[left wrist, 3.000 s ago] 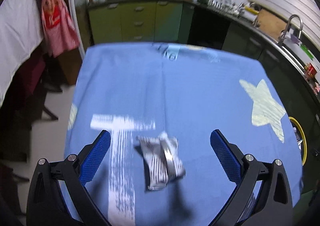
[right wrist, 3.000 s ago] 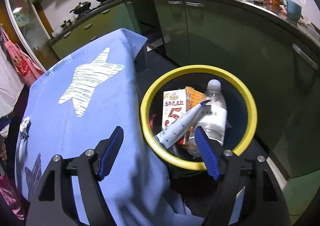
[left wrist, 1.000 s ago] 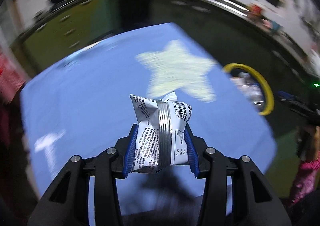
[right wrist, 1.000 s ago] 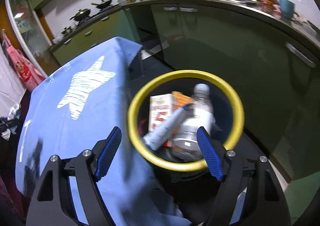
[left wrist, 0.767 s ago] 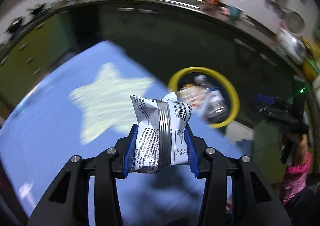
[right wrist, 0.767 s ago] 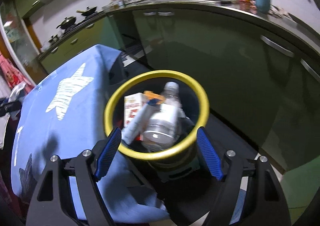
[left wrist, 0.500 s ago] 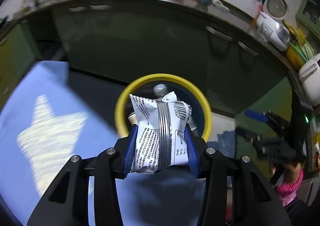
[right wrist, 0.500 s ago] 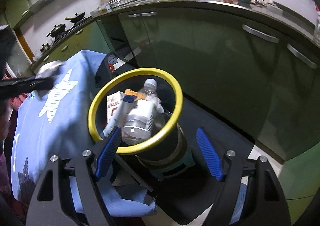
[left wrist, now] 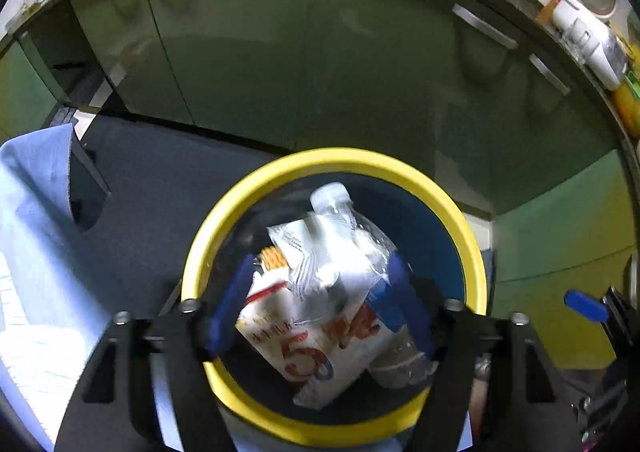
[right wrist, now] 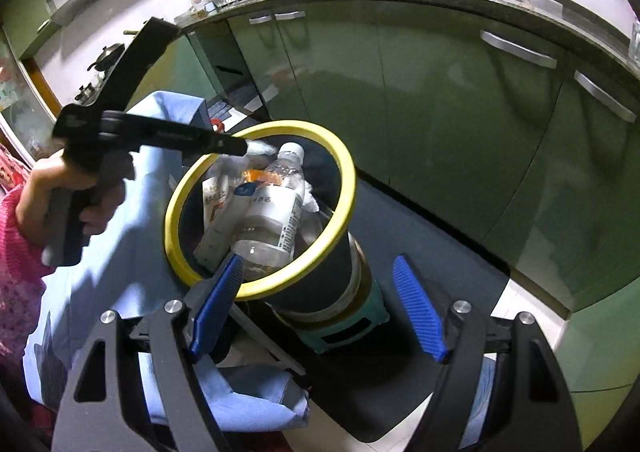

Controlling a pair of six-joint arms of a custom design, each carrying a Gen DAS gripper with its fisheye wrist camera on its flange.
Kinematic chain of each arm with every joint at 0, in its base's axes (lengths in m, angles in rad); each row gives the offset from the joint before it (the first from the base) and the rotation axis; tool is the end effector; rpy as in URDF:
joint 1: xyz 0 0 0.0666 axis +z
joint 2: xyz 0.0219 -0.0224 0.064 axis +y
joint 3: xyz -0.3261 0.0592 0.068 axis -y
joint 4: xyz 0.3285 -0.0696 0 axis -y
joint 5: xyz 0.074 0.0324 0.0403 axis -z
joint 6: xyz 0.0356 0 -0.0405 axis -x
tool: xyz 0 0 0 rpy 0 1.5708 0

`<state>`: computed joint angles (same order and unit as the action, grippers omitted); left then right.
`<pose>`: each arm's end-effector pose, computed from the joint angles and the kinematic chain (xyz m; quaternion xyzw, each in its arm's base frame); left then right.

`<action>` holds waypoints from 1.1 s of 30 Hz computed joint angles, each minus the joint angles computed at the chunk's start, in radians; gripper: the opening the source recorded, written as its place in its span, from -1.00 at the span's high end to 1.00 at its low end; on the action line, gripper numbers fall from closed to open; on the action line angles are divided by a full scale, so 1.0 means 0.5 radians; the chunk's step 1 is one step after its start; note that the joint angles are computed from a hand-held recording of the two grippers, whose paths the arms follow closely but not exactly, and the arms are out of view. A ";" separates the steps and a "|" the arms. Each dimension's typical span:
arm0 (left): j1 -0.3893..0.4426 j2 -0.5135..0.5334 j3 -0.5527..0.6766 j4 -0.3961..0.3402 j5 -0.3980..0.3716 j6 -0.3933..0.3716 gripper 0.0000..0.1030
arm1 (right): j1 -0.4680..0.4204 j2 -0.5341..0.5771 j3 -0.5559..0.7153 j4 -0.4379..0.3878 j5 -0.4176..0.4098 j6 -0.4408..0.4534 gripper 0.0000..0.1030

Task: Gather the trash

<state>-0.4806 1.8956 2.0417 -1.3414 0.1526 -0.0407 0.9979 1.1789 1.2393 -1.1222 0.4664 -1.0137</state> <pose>0.4897 -0.2619 0.3641 0.2662 0.9428 -0.1137 0.1653 0.1978 0.2764 0.3853 0.0656 0.9411 0.0871 0.3200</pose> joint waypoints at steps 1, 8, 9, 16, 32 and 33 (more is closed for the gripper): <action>0.006 -0.030 -0.036 0.018 0.016 0.012 -0.41 | 0.000 0.004 0.008 0.000 -0.001 0.004 -0.43; 0.106 -0.699 -0.651 0.408 0.078 0.013 -0.83 | 0.050 0.047 0.082 -0.019 0.024 -0.008 -0.44; 0.129 -0.848 -0.786 0.492 0.065 0.018 -0.90 | 0.067 0.063 0.100 -0.020 0.024 -0.010 -0.44; 0.438 -1.760 -1.459 0.619 -0.132 -0.004 -0.91 | 0.244 0.224 0.311 -0.062 0.079 0.022 -0.66; 2.733 -2.866 -1.869 -0.014 0.787 -0.800 -0.91 | 0.707 0.636 1.016 -0.386 0.499 0.031 -0.87; 2.993 -2.857 -1.835 -0.136 0.993 -0.974 -0.91 | 0.754 0.660 1.083 -0.460 0.578 -0.004 -0.88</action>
<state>1.0160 0.4671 1.1244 -1.4094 0.6492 -0.5277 1.3748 1.5091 1.7809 -1.3524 0.7552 -1.0155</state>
